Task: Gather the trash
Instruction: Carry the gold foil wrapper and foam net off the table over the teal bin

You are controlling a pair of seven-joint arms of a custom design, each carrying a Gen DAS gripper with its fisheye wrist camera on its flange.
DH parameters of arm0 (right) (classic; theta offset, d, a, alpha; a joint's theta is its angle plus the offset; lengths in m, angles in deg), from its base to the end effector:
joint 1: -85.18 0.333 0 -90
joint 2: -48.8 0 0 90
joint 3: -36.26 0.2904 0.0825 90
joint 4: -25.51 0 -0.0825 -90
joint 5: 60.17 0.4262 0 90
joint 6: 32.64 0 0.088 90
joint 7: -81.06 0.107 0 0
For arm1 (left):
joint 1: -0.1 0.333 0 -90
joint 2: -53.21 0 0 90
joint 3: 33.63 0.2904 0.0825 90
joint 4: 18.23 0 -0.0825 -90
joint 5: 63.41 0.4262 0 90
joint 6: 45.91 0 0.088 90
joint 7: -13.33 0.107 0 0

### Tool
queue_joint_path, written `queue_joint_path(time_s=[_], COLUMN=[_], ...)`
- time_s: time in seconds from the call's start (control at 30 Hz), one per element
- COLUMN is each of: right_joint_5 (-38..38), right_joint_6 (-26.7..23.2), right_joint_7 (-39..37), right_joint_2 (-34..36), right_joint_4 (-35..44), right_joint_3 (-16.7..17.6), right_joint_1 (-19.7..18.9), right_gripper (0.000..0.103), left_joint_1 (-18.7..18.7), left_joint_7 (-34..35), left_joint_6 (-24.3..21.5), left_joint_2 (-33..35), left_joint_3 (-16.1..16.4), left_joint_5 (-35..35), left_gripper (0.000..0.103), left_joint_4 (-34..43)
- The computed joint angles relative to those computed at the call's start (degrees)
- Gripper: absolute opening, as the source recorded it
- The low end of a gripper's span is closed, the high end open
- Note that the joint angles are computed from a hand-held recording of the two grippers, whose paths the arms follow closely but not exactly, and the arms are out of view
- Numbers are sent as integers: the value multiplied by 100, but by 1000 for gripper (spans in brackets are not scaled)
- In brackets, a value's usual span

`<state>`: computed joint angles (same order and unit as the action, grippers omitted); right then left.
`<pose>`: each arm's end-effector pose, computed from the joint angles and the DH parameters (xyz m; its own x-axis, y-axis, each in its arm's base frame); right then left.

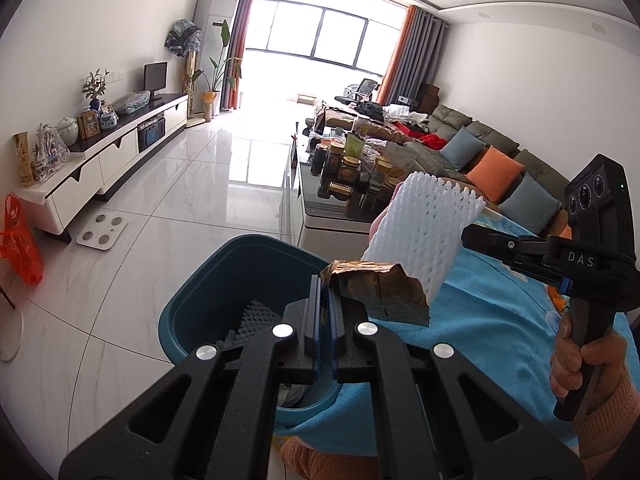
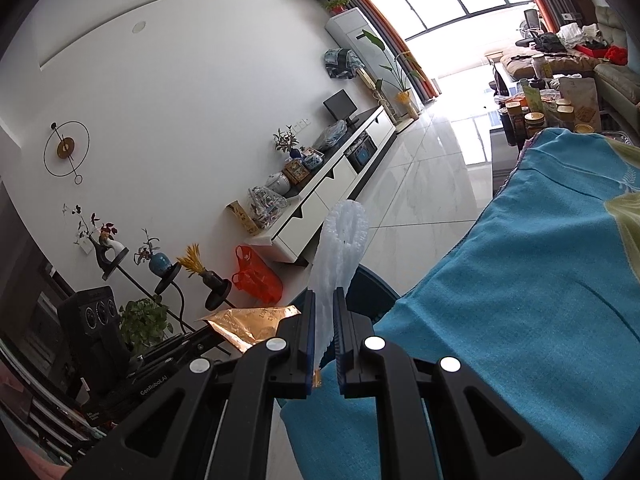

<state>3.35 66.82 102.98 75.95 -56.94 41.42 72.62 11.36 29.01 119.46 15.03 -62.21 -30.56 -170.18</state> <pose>0.7236 -0.0225 0.4197 0.7275 -0.3844 -0.5684 -0.6732 -0.2393 -0.6997 0.4284 -0.1663 0.4662 0.3248 -0.9207 0.2166 -0.4858 -0.3589 -0.7970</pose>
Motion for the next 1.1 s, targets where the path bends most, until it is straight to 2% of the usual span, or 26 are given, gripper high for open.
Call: queue_joint_path(time_s=[0.33, 0.57, 1.1], right_joint_5=[-126, -278, -640], right_joint_6=[84, 115, 208], right_joint_7=[28, 25, 178], right_joint_2=[-47, -59, 55], right_joint_4=[-53, -92, 20], right_joint_3=[37, 34, 91], right_joint_1=[144, 267, 481], right_gripper=[8, 8, 8], left_joint_1=[-67, -204, -354], left_joint_7=[-178, -276, -545], left_joint_6=[-300, -535, -880], left_joint_2=[-7, 10, 425], left_joint_3=[-6, 106, 298], left_joint_5=[41, 92, 349], left_gripper=[4, 4, 5], left_joint_4=[41, 60, 342])
